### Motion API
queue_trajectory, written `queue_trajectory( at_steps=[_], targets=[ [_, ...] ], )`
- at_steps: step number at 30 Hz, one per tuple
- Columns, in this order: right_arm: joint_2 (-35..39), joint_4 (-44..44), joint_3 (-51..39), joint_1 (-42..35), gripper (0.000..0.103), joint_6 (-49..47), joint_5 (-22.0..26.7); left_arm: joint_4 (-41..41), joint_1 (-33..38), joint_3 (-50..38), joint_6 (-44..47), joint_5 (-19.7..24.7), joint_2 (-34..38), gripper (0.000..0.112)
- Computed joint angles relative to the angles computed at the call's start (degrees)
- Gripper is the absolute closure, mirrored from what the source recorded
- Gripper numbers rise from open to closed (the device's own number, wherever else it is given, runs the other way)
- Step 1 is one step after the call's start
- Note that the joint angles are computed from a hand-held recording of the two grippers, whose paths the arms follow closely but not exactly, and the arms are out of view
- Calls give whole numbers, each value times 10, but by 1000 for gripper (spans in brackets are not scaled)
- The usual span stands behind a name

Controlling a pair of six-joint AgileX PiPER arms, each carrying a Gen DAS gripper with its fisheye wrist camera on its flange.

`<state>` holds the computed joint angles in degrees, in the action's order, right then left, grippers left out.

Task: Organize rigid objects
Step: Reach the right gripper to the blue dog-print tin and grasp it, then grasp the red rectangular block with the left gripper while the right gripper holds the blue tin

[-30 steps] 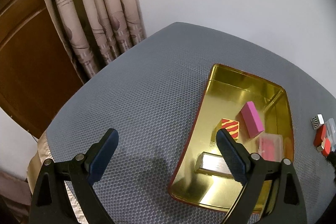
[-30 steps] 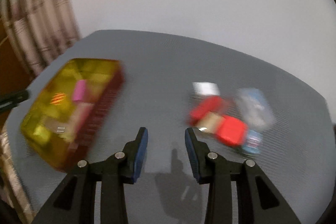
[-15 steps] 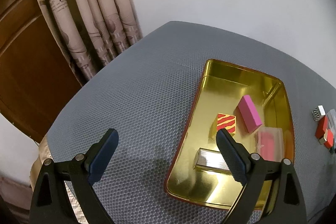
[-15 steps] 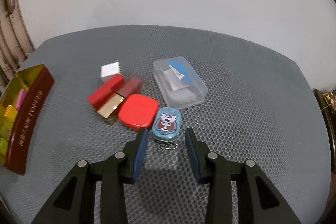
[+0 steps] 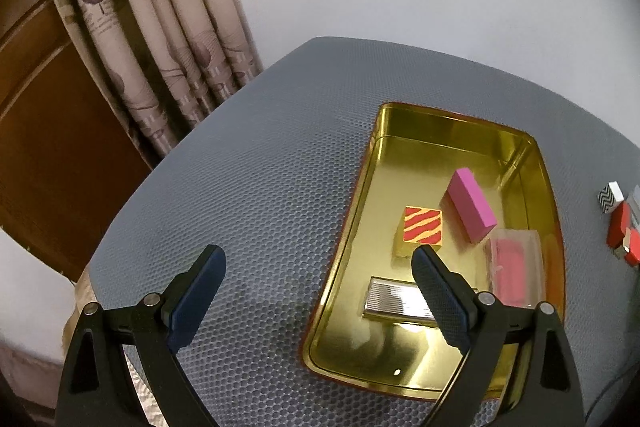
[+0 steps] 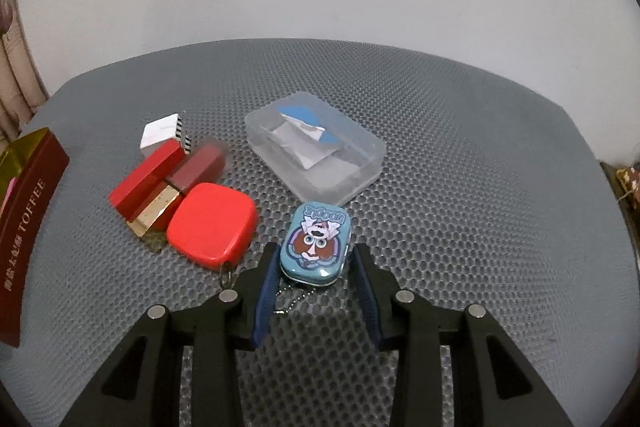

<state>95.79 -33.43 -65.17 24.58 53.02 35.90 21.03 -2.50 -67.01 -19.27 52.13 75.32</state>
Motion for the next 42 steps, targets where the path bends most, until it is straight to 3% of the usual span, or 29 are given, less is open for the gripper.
queue_trajectory(
  at_steps=[14, 23, 30, 37, 42],
  targets=[
    [-10, -56, 32, 17, 70, 63, -21, 4, -79, 0, 5, 15, -14, 19],
    [-94, -87, 128, 18, 70, 96, -11, -37, -185, -46, 26, 35, 14, 19],
    [-105, -94, 122, 52, 70, 109, 31, -46, -282, -120, 32, 50, 101, 19],
    [-114, -92, 136, 58, 69, 112, 23, -77, -323, -209, 73, 58, 198, 20],
    [-123, -86, 142, 63, 69, 115, 23, -108, -324, -289, 102, 87, 263, 33]
  ],
)
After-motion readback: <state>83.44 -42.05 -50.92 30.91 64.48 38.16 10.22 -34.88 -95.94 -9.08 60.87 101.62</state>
